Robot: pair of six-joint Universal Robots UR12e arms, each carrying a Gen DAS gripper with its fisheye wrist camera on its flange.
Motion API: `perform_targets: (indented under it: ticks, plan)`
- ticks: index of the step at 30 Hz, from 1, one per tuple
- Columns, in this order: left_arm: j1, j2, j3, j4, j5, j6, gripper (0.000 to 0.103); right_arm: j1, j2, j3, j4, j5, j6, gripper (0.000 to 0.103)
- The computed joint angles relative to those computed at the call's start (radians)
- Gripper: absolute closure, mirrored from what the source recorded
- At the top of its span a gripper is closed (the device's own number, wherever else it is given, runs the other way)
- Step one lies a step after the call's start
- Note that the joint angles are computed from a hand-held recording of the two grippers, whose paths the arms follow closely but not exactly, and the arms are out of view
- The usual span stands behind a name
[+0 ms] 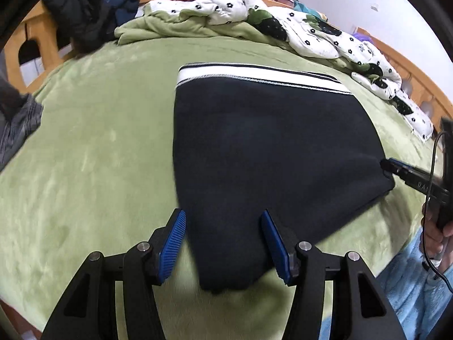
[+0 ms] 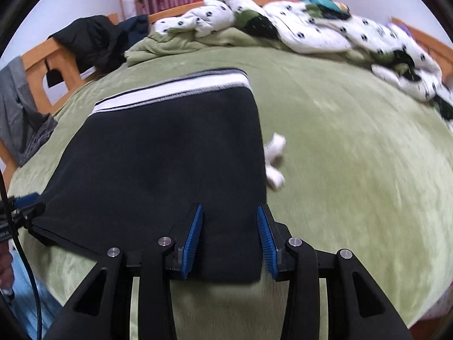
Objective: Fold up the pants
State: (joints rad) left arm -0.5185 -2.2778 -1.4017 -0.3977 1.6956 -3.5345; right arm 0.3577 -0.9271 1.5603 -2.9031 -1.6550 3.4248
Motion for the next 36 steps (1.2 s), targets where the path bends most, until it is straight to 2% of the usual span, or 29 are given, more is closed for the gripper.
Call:
perform_targets:
  ticks: [4, 9, 13, 17, 21, 23, 24, 25, 26, 27, 28, 30, 31, 32, 34, 36]
  plan:
    - [0.009, 0.018, -0.034, 0.020, -0.028, -0.039, 0.049, 0.000, -0.015, 0.029, -0.001, 0.006, 0.043, 0.063]
    - [0.012, 0.033, -0.061, 0.014, -0.042, -0.038, 0.049, 0.013, -0.031, 0.055, -0.010, -0.023, 0.072, 0.063]
    - [0.014, 0.060, -0.097, 0.003, -0.078, 0.011, 0.049, 0.022, -0.041, 0.070, -0.021, -0.047, 0.096, 0.063]
    - [-0.003, 0.065, -0.114, -0.009, -0.015, 0.081, 0.049, 0.024, -0.048, 0.082, -0.027, -0.032, 0.109, 0.063]
    - [-0.009, 0.059, -0.110, 0.007, -0.004, 0.099, 0.049, 0.026, -0.050, 0.087, -0.019, -0.026, 0.111, 0.063]
    - [-0.022, 0.042, -0.078, -0.016, 0.044, 0.142, 0.049, 0.028, -0.050, 0.086, -0.011, -0.026, 0.109, 0.063]
    - [-0.033, 0.027, -0.051, -0.042, 0.093, 0.171, 0.049, 0.028, -0.050, 0.087, -0.011, -0.027, 0.110, 0.063]
    - [-0.042, 0.015, -0.030, -0.062, 0.132, 0.193, 0.055, 0.028, -0.051, 0.088, -0.011, -0.028, 0.111, 0.063]
    - [-0.051, 0.002, -0.012, -0.066, 0.165, 0.223, 0.075, 0.029, -0.051, 0.088, -0.010, -0.030, 0.110, 0.063]
    - [-0.056, -0.002, -0.008, -0.057, 0.182, 0.236, 0.084, 0.030, -0.052, 0.089, -0.012, -0.033, 0.109, 0.063]
    - [-0.062, -0.004, -0.013, -0.017, 0.218, 0.231, 0.087, 0.031, -0.052, 0.088, -0.012, -0.041, 0.106, 0.063]
    - [-0.056, 0.017, -0.059, 0.100, 0.195, 0.180, 0.088, 0.036, -0.055, 0.091, -0.017, -0.069, 0.094, 0.063]
    - [-0.048, 0.026, -0.079, 0.126, 0.171, 0.142, 0.088, 0.037, -0.056, 0.094, -0.021, -0.074, 0.091, 0.063]
    - [-0.040, 0.032, -0.090, 0.113, 0.145, 0.097, 0.088, 0.037, -0.057, 0.097, -0.022, -0.075, 0.087, 0.063]
    - [-0.031, 0.027, -0.094, 0.062, 0.110, 0.067, 0.088, 0.033, -0.056, 0.096, -0.008, -0.064, 0.082, 0.063]
    - [-0.034, 0.029, -0.110, 0.090, 0.106, 0.053, 0.088, 0.031, -0.056, 0.094, 0.004, -0.061, 0.073, 0.063]
